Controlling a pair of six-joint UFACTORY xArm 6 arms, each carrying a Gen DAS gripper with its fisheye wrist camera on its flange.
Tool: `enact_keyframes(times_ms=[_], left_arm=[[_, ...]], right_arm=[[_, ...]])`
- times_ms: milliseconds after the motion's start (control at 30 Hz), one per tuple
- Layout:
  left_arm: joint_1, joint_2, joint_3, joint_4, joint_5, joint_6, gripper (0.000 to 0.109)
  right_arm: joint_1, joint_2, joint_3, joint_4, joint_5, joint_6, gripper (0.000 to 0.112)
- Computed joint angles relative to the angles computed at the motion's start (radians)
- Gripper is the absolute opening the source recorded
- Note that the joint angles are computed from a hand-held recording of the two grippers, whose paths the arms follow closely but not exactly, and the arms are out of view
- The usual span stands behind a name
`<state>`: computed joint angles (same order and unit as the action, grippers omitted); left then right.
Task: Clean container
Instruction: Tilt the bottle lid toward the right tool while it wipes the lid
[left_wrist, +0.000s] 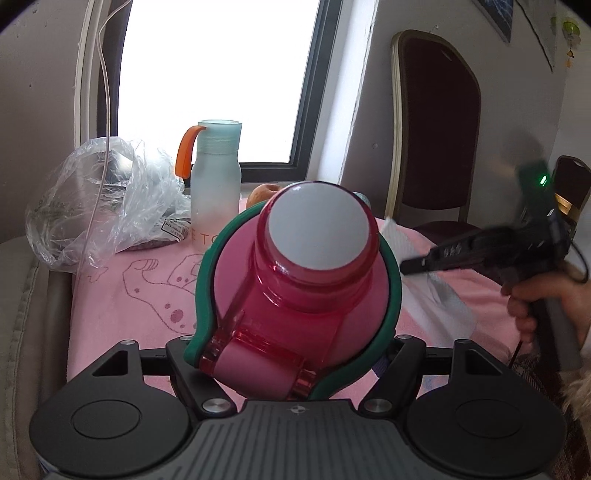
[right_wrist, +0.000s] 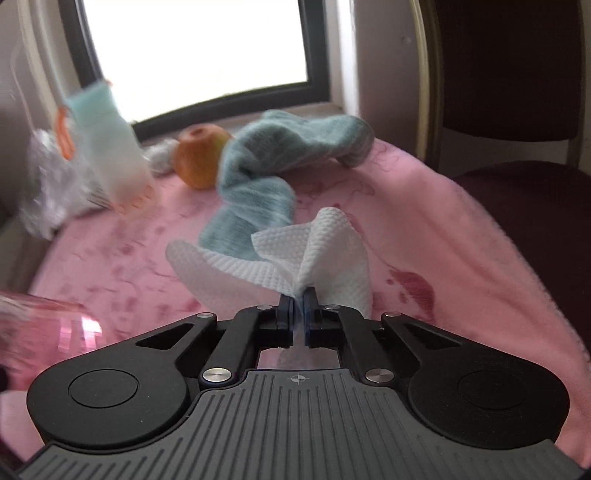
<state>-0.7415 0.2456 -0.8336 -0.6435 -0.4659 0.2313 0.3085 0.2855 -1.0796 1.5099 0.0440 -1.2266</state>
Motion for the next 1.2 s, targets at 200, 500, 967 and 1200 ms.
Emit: enact_keyframes(times_ms=[200, 500, 967, 1200], left_arm=[[-0.003, 0.000, 0.020, 0.035, -0.024, -0.010, 0.070], [-0.066, 0.025, -0.030, -0.146, -0.035, 0.249, 0.070], [0.003, -0.002, 0.020, 0.011, -0.021, -0.055, 0.071], [0.029, -0.018, 0.041, 0.078, -0.013, -0.199, 0.070]], right_arm=[[-0.134, -0.164, 0.070, 0.188, 0.514, -0.107, 0.005], [-0.111, -0.053, -0.093, -0.044, 0.918, 0.056, 0.005], [-0.050, 0.032, -0.056, -0.232, 0.532, 0.301, 0.005], [-0.226, -0.104, 0.058, 0.081, 1.007, 0.114, 0.005]])
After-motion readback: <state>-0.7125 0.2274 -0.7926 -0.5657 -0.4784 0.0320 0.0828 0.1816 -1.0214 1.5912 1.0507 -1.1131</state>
